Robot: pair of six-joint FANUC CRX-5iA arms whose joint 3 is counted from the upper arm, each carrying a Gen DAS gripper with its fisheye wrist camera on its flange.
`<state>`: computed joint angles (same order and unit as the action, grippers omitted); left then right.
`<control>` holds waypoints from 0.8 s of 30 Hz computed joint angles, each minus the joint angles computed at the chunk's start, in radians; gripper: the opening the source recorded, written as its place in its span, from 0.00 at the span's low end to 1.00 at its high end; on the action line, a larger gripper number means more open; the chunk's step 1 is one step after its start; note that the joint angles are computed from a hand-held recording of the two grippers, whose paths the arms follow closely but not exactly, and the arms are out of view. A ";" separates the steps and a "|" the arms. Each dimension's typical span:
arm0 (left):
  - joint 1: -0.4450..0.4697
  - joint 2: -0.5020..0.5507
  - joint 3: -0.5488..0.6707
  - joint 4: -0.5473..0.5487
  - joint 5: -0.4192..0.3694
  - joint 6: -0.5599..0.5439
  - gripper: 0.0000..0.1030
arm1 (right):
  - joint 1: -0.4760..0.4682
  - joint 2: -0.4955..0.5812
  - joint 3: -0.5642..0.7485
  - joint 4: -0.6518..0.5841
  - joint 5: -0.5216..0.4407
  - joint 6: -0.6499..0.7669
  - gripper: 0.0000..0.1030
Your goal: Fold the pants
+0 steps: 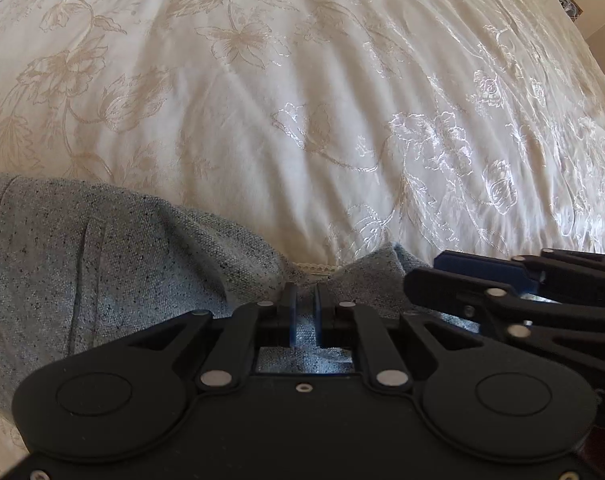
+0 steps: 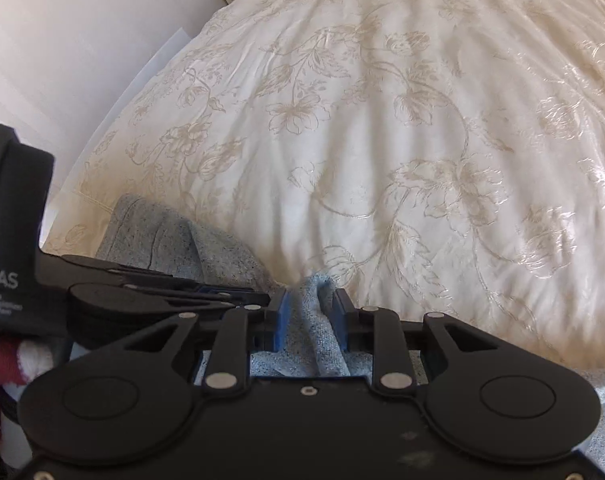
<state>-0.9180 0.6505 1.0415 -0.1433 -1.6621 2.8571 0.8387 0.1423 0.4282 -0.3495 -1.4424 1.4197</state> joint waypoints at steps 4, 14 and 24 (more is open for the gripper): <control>0.001 -0.017 -0.029 0.001 0.021 0.013 0.11 | 0.007 0.032 0.007 -0.002 -0.023 -0.002 0.26; -0.024 -0.046 -0.019 -0.090 0.007 0.044 0.11 | -0.019 0.048 0.025 -0.078 -0.058 0.031 0.04; -0.016 -0.071 -0.063 -0.130 -0.137 -0.015 0.15 | 0.059 0.122 0.079 0.144 0.142 0.103 0.03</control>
